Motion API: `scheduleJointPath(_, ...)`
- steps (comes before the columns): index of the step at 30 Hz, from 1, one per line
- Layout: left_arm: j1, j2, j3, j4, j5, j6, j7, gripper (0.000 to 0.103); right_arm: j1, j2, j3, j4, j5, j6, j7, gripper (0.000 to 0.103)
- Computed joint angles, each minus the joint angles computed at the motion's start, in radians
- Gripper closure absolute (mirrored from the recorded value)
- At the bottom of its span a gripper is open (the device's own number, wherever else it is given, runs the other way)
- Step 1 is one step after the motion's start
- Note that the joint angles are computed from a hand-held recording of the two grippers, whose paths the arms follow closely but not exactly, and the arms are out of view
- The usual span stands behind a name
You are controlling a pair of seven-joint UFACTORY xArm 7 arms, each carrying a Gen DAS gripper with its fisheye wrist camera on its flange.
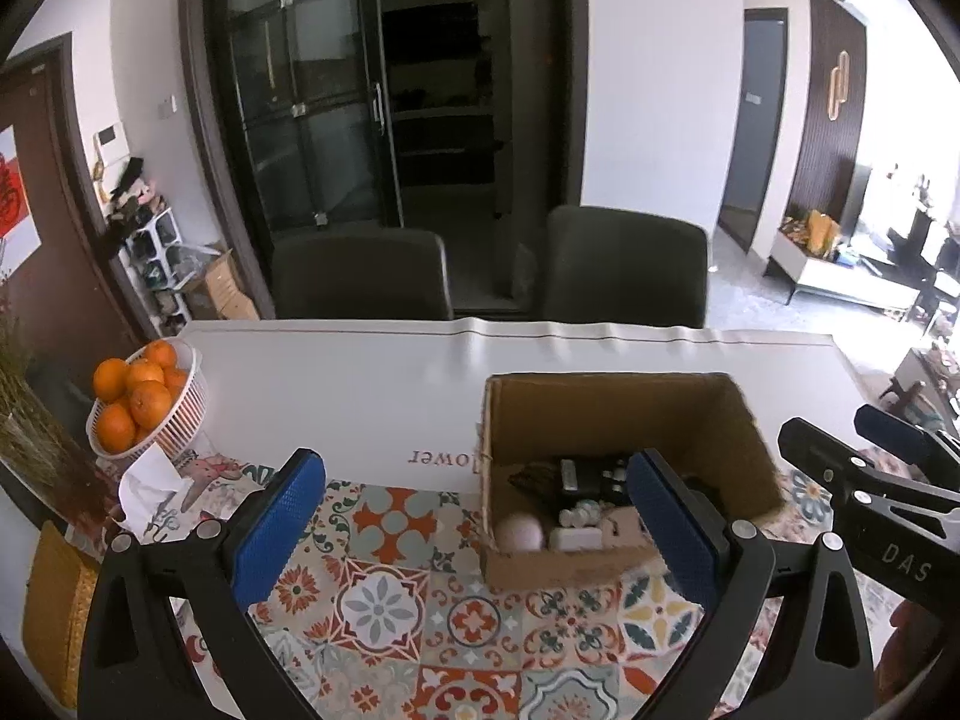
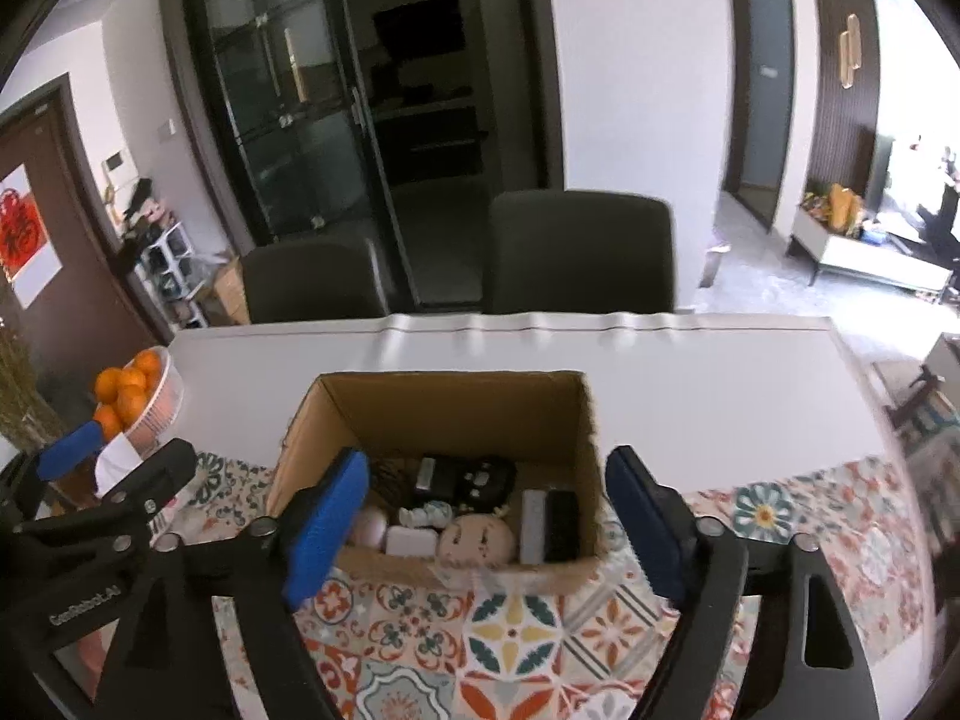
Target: Organize rigid objects
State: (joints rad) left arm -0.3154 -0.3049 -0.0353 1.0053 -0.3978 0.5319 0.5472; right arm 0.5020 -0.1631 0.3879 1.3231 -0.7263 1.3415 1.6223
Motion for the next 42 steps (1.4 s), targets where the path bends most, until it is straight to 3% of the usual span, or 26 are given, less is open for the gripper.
scheduleJointPath(6,-0.018,-0.151,0.024,-0.099,-0.007,-0.03,0.027,0.0,0.07,0.03,0.08,0.114,-0.051,0.247,0.061,0.012)
scheduleJointPath(9,-0.049,-0.225,0.067,-0.125,-0.032,0.019,0.06,0.0,0.117,0.041,0.104,0.155,-0.081,0.332,0.093,0.011)
scheduleJointPath(18,-0.053,-0.41,0.105,-0.228,-0.008,0.041,0.071,0.0,0.292,0.154,0.142,0.321,-0.2,0.589,0.138,0.009)
scheduleJointPath(32,-0.052,-0.607,0.157,-0.319,0.025,0.118,0.1,0.0,0.547,0.271,0.051,0.471,-0.275,0.733,0.171,0.009)
scheduleJointPath(42,-0.049,-0.639,0.164,-0.316,0.023,0.151,0.099,0.0,0.613,0.282,0.02,0.491,-0.294,0.759,0.185,0.009)
